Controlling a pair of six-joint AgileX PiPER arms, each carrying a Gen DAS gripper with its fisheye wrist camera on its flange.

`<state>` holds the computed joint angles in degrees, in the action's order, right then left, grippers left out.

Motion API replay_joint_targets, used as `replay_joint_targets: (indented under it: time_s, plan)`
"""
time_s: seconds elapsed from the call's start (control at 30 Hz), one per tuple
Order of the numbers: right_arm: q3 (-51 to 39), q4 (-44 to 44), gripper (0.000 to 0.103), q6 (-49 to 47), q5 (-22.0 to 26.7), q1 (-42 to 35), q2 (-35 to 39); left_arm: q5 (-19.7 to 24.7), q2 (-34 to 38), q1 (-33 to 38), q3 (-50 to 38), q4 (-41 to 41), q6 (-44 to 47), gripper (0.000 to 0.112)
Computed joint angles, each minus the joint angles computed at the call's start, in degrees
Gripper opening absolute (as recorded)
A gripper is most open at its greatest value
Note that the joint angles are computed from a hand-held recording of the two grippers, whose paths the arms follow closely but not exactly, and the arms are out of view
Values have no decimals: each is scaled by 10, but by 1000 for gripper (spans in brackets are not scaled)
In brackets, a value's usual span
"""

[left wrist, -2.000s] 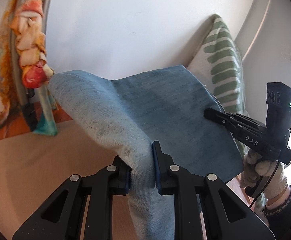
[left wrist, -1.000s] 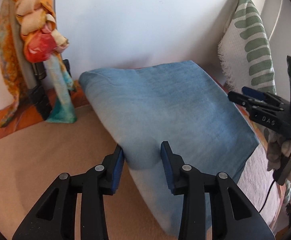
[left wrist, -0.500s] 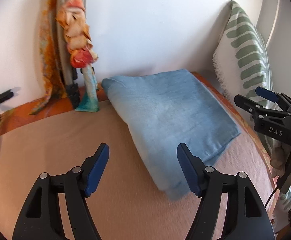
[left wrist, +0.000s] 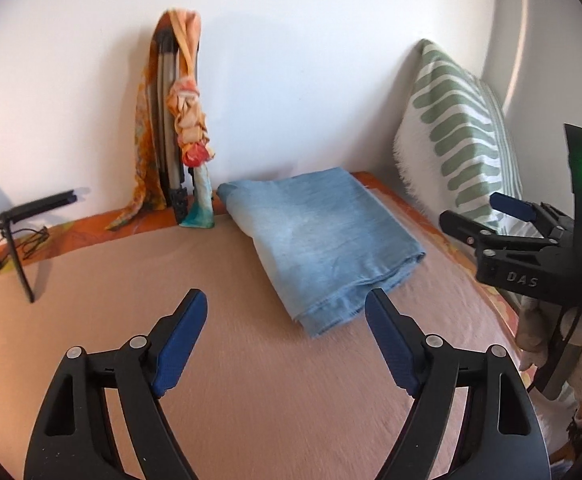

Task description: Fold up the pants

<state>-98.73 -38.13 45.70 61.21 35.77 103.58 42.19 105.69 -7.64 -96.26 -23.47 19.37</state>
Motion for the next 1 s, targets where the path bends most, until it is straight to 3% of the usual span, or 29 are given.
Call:
replay_joint_targets:
  time_s: [0.57,0.8,1.0]
  plan:
    - [105,-81,103,162,61,158,-85,-73,-199,15,236,-94,126,82]
    - [144,-99,103,229,76,196,-100,-83,-228,8,269,-74,114,82]
    - [179,-90,103,263,58,200,-116,-103,-240,-1,291,-51,91,84]
